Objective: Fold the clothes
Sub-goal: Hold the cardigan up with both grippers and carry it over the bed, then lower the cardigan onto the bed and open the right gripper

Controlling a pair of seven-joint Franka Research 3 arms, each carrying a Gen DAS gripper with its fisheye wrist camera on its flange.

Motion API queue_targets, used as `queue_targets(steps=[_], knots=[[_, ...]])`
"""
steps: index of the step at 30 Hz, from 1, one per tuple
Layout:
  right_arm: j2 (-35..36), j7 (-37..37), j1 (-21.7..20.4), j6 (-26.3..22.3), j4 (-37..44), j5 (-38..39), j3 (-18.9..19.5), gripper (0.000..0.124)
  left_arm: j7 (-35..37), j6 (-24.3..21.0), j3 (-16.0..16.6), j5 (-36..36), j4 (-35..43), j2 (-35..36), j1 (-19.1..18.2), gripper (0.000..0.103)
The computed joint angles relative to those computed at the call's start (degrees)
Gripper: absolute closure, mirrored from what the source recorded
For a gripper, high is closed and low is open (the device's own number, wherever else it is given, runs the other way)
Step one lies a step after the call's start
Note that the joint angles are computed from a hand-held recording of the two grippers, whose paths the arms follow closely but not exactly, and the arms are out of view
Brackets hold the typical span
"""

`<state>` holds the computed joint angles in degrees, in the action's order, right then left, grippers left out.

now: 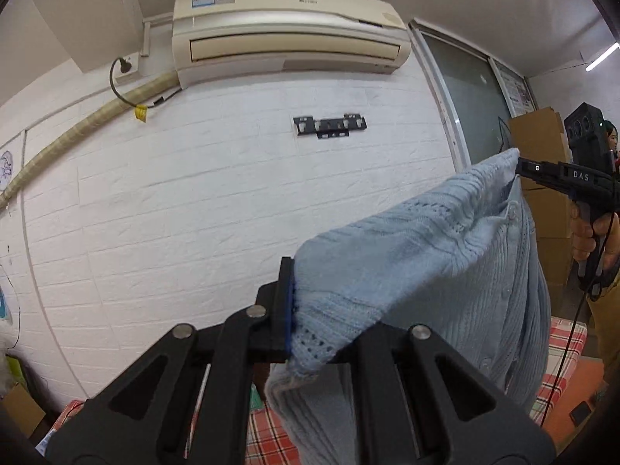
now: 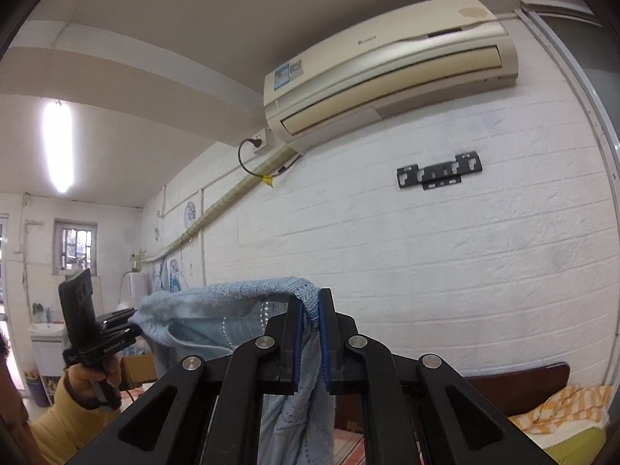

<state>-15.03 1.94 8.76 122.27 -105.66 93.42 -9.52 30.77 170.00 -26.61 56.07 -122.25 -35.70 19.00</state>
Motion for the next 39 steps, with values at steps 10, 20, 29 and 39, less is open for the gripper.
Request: queue_targets(steps=[10, 20, 29, 39], knots=[[32.9, 25.5, 2.1, 11.9, 22.1, -29.5, 10.2, 0.117, 14.9, -12.2, 10.8, -14.0, 9.0, 35.0, -12.4, 0.094], [61.1, 52.2, 3.9, 6.9, 46.9, -54.0, 9.1, 0.087, 24.5, -15.2, 17.2, -29.6, 21.6, 58.0, -15.2, 0.094], [39.2, 38.2, -4.9, 9.2, 8.9, -56.6, 13.8, 0.074, 30.1, -11.7, 20.0, -40.4, 20.9, 59.5, -15.7, 0.094], [25.2, 31.6, -2.6, 17.2, -14.6, -51.4, 13.3, 0.082, 31.4, -7.4, 20.6, -43.2, 17.4, 58.6, -16.1, 0.094]])
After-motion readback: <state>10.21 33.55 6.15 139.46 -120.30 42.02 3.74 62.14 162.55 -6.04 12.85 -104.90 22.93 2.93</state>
